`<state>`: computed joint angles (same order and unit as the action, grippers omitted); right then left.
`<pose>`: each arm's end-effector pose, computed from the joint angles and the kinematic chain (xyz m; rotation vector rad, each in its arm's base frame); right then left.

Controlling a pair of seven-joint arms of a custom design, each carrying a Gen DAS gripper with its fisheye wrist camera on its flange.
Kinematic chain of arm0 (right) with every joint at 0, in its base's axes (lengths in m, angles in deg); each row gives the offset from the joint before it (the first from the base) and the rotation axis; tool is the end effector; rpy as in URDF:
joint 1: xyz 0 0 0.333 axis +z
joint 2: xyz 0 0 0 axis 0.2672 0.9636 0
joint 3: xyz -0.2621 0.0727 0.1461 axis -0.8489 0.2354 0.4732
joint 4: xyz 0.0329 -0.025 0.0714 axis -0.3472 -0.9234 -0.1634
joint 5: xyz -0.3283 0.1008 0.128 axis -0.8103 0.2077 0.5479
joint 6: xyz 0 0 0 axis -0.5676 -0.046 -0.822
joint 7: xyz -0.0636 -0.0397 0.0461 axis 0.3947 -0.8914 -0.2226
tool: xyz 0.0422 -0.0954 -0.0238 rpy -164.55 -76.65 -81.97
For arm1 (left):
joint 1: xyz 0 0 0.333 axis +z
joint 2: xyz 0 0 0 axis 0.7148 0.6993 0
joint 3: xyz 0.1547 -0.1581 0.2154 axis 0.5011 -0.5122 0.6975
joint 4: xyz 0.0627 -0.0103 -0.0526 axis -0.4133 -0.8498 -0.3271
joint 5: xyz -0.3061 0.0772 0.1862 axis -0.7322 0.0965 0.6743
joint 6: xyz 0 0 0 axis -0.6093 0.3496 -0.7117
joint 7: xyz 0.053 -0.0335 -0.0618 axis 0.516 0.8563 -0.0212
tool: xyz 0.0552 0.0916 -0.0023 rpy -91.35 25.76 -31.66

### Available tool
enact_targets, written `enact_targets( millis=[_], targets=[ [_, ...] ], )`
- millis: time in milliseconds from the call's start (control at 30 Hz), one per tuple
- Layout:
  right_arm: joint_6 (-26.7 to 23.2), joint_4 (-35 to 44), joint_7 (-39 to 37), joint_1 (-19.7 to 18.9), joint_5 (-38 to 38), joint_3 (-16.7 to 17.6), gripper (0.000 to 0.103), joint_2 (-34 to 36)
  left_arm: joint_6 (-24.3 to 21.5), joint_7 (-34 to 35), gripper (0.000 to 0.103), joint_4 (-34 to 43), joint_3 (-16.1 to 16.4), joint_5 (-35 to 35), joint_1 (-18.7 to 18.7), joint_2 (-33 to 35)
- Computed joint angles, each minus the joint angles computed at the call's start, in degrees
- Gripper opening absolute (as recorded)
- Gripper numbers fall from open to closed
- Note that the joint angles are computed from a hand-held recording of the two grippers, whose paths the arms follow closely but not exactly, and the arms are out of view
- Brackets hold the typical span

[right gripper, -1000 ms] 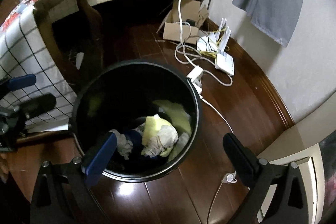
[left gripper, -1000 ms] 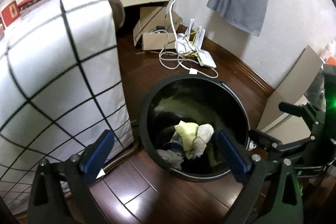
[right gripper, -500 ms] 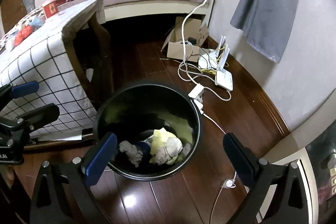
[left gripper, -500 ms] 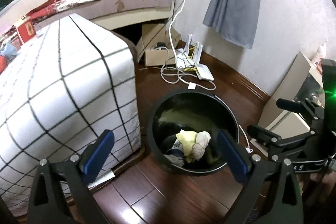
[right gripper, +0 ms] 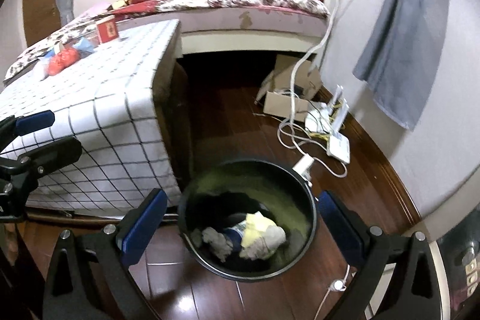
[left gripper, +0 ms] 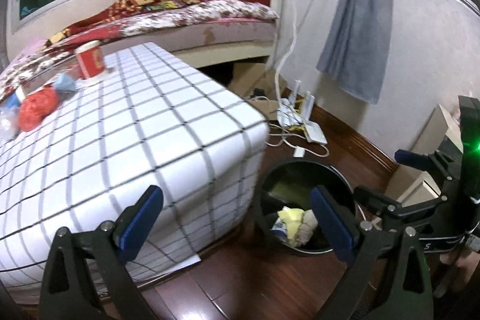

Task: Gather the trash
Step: 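Move both tools back over the table toward the remaining trash, then grasp the clear plastic bag with the left tool while the right tool grasps the blue cloth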

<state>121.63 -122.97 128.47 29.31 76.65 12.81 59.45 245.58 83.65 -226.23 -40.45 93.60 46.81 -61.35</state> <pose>0.5279 0.1394 0.4940 -2.0226 1.3315 -0.6699 0.4618 -0.1258 0.5143 -1.7051 1.7555 -0.8816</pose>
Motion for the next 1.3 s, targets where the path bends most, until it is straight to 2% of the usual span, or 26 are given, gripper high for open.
enact_targets(
  millis=[267, 433, 600, 833, 900, 967, 1100, 1167, 1200, 1300],
  targets=[
    [1.3, 3.3, -3.4, 2.6, 2.6, 2.1, 0.102, 2.3, 0.8, -1.9, 0.099, -2.9, 0.6, 1.4, 4.9, -3.6],
    [1.3, 5.9, -7.2, 3.9, 6.7, 4.0, 0.102, 4.0, 0.6, -4.3, 0.099, -4.8, -0.9, 3.6, 10.5, -6.4],
    [0.3, 10.1, -9.1, 5.0, 9.4, 5.8, 0.102, 6.2, 0.2, -4.8, 0.099, -6.0, -0.3, 5.3, 15.3, -8.7],
    [-0.7, 19.0, -4.1, 7.6, 4.3, 6.9, 0.102, 11.1, -0.5, -5.0, 0.099, -4.6, 2.1, 6.9, 22.7, -9.2],
    [-2.0, 23.7, -3.7, 8.2, 3.5, 7.9, 0.102, 14.0, -0.8, -4.7, 0.099, -3.8, 3.2, 7.0, 24.0, -8.6],
    [-5.5, 29.1, -2.5, 9.2, 1.8, 8.0, 0.102, 17.2, -0.8, -4.0, 0.099, -2.9, 4.5, 6.8, 24.6, -7.6],
    [-11.1, 41.8, 2.6, 13.9, -6.2, 5.2, 0.102, 25.0, -1.6, -7.0, 0.099, 0.9, 3.0, 10.3, 30.2, -4.1],
    [-14.0, 46.9, 2.7, 14.0, -6.4, 6.1, 0.102, 28.1, -2.5, -8.2, 0.099, 3.4, 3.6, 11.9, 31.0, -1.5],
    [-15.9, 51.4, 3.2, 14.6, -6.9, 6.0, 0.102, 30.9, -3.0, -8.4, 0.099, 4.4, 4.4, 12.3, 30.5, -0.5],
    [-20.0, 62.4, 4.5, 16.2, -8.2, 5.1, 0.102, 37.7, -3.4, -4.3, 0.098, 8.8, 9.9, 8.2, 25.8, 4.9]
  ],
)
